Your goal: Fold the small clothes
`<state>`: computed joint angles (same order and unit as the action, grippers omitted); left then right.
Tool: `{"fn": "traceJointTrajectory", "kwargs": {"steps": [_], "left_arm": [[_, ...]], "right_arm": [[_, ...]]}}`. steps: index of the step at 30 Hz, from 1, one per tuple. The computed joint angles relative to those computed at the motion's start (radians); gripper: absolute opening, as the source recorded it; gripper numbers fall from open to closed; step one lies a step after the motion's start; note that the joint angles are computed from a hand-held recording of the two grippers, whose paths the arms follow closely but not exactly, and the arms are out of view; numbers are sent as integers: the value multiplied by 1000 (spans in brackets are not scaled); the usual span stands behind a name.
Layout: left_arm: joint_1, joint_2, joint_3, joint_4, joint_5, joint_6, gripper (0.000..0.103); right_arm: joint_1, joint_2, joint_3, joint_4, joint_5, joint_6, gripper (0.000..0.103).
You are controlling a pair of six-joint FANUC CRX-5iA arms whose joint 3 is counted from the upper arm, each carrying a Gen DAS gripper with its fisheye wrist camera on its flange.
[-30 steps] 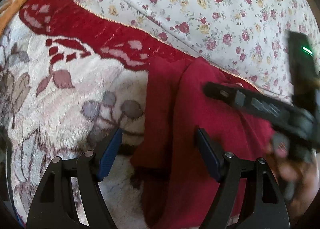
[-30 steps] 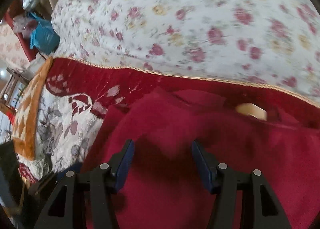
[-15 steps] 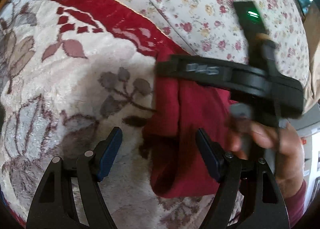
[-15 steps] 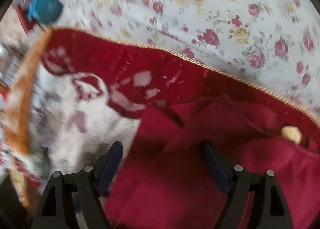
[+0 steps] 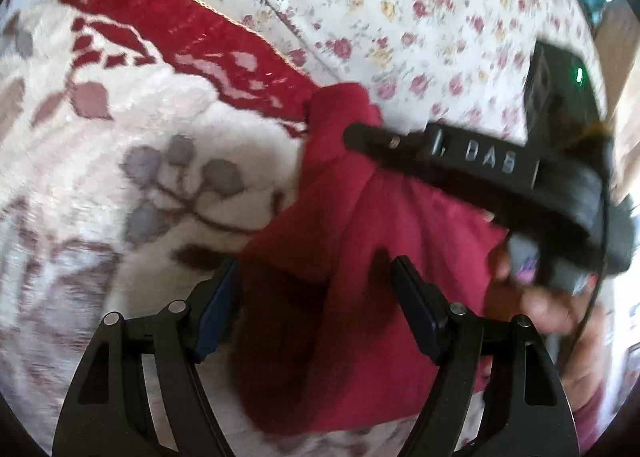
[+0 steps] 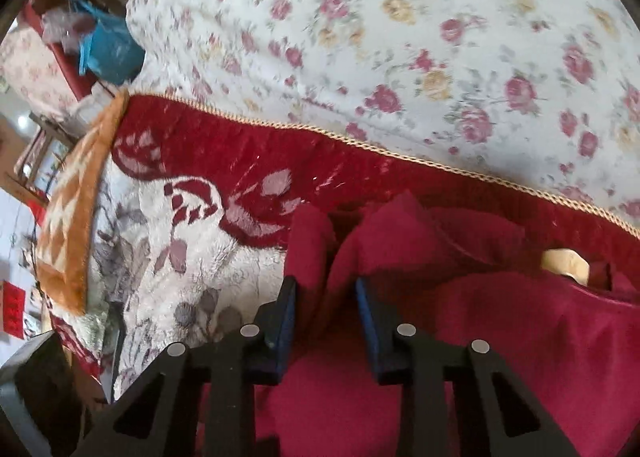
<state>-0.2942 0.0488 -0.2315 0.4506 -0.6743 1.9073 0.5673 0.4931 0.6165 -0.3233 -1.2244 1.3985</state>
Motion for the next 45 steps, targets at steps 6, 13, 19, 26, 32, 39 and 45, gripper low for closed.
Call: {"fn": "traceJointTrajectory", "kwargs": {"steps": [6, 13, 19, 26, 32, 39, 45], "left_arm": [[-26, -33, -71, 192, 89, -245, 37], [-64, -50, -56, 178, 131, -316, 36], [-66, -47, -39, 143, 113, -294, 34], [-59, -23, 76, -90, -33, -111, 53], [-71, -6, 93, -116, -54, -70, 77], [-110, 37, 114, -119, -5, -39, 29], [-177, 69, 235, -254, -40, 60, 20]], "right_arm": [[-35, -30, -8, -70, -20, 6, 27], [-49, -19, 97, -88, -108, -17, 84], [45, 242, 450, 62, -477, 21, 87], [38, 170, 280, 73, -318, 57, 45], [-26, 64, 148, -2, -186, 75, 31], [-73, -6, 41, -89, -96, 90, 27], [-138, -101, -59, -169, -29, 120, 21]]}}
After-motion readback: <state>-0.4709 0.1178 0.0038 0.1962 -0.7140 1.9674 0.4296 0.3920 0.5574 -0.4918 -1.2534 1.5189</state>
